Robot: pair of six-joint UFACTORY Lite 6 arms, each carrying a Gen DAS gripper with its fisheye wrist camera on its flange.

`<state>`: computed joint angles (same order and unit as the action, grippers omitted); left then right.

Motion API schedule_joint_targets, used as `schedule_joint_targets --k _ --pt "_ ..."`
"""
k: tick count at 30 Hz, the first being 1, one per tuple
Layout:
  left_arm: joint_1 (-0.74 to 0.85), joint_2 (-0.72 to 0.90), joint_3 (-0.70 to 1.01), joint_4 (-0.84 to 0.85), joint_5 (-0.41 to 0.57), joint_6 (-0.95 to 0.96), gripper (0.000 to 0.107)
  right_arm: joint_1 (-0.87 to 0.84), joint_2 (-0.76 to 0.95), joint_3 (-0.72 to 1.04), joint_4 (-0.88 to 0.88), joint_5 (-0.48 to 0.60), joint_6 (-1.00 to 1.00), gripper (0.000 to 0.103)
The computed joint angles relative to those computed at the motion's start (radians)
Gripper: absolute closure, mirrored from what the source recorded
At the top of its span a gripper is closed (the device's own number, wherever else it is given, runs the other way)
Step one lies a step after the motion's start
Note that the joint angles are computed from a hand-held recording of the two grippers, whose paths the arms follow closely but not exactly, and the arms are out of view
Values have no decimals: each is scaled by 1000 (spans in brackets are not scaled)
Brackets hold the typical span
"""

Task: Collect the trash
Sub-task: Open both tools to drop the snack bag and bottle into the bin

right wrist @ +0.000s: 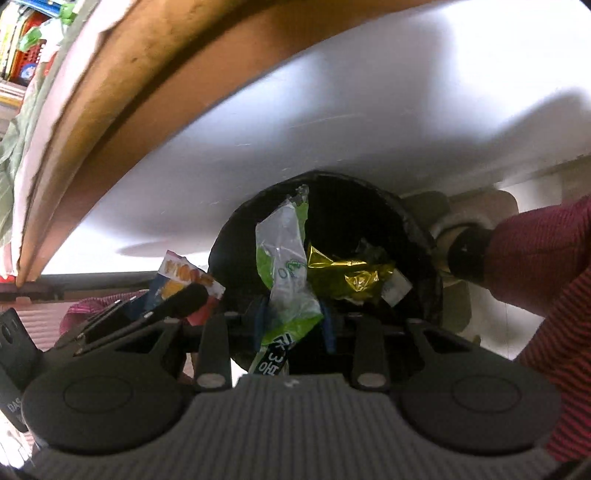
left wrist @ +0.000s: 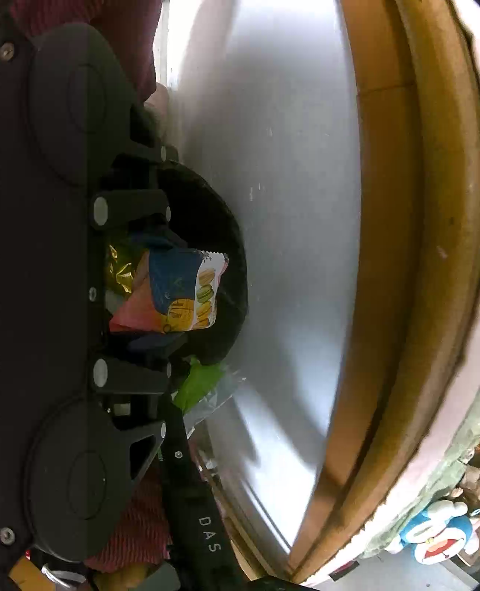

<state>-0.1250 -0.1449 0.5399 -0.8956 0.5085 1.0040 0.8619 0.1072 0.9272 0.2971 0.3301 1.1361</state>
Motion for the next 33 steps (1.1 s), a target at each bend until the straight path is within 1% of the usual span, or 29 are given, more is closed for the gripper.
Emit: schedule_joint_targets --k 2,4,5,6,8,9,11,12,13,19,25,30,33 --pt "-11 18 7 0 -10 -7 64 -5 7 4 10 7 -14 64" --pt "-15 35 12 -2 -14 -8 64 -15 16 9 26 8 -41 59" --pt "-29 44 17 0 -21 -21 64 -20 18 12 28 11 -48 52" --pt "-37 52 19 4 -27 -28 64 -20 18 15 21 12 -45 47" --pt "-51 79 36 13 -38 -38 64 -20 22 18 11 14 -38 44" --pt "-58 80 38 26 -39 -50 61 -18 25 25 -6 17 -23 41" --pt "-83 94 39 44 -55 -74 47 -16 28 30 -31 19 -2 40" --pt "-102 106 49 65 -66 -111 35 -15 27 34 -42 24 8 39" --pt "-114 106 47 80 -75 -134 32 -14 24 34 -49 25 15 39" --pt "-134 102 49 147 -90 -202 30 -6 7 26 -105 30 76 36" --pt "-135 84 44 153 -87 -202 30 4 -1 39 -155 49 121 34" --pt "-138 36 30 171 -87 -210 29 11 -15 43 -185 59 126 31" --pt "-135 -15 20 187 -71 -214 29 28 -36 48 -249 77 181 29"
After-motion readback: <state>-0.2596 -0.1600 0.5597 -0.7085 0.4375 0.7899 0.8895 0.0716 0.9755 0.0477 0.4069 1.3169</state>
